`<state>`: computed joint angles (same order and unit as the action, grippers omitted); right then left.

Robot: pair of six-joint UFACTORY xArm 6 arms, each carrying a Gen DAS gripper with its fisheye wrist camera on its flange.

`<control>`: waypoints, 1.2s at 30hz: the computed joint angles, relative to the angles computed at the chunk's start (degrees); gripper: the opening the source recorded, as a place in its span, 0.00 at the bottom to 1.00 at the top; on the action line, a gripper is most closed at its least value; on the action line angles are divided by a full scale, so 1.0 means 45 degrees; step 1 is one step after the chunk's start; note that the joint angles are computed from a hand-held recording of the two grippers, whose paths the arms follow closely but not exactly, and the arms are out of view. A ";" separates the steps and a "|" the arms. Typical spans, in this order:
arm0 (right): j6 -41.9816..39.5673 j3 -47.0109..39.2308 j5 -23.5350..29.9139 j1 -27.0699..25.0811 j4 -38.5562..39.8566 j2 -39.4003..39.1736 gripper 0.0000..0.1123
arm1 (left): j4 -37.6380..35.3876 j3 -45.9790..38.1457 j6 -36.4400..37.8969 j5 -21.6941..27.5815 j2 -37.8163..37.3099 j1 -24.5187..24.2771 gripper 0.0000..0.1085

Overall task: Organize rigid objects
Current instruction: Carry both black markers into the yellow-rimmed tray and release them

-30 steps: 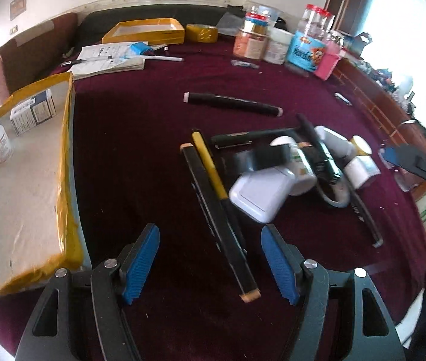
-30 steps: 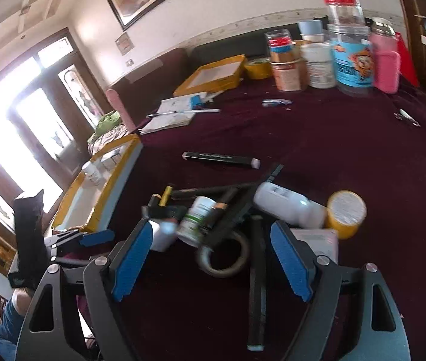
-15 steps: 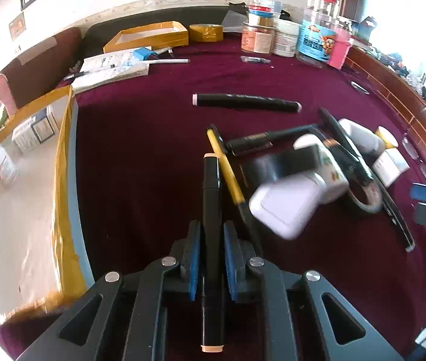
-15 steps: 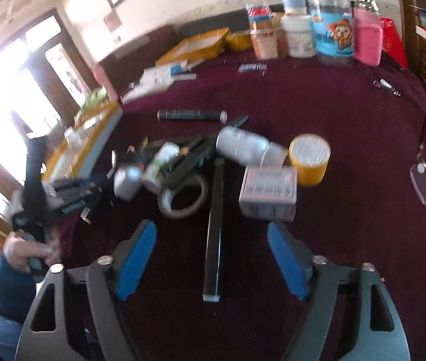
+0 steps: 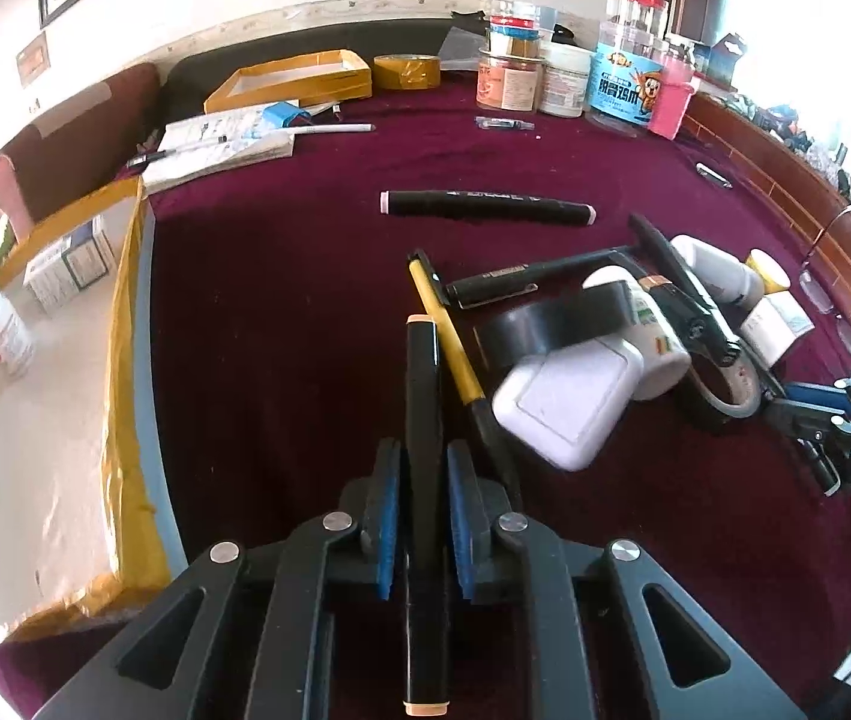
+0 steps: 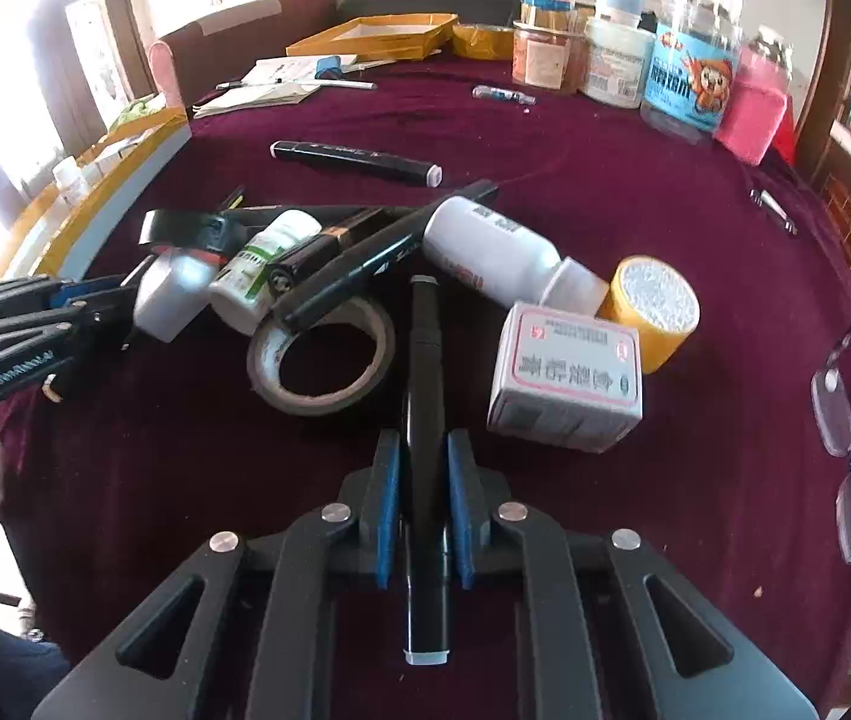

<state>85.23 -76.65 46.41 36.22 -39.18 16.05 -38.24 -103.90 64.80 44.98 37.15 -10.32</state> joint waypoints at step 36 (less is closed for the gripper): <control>-0.0343 -0.2695 -0.3308 0.0063 -0.1112 0.1434 0.13 | -0.4209 -0.2613 -0.0475 0.4170 0.0185 0.2693 0.13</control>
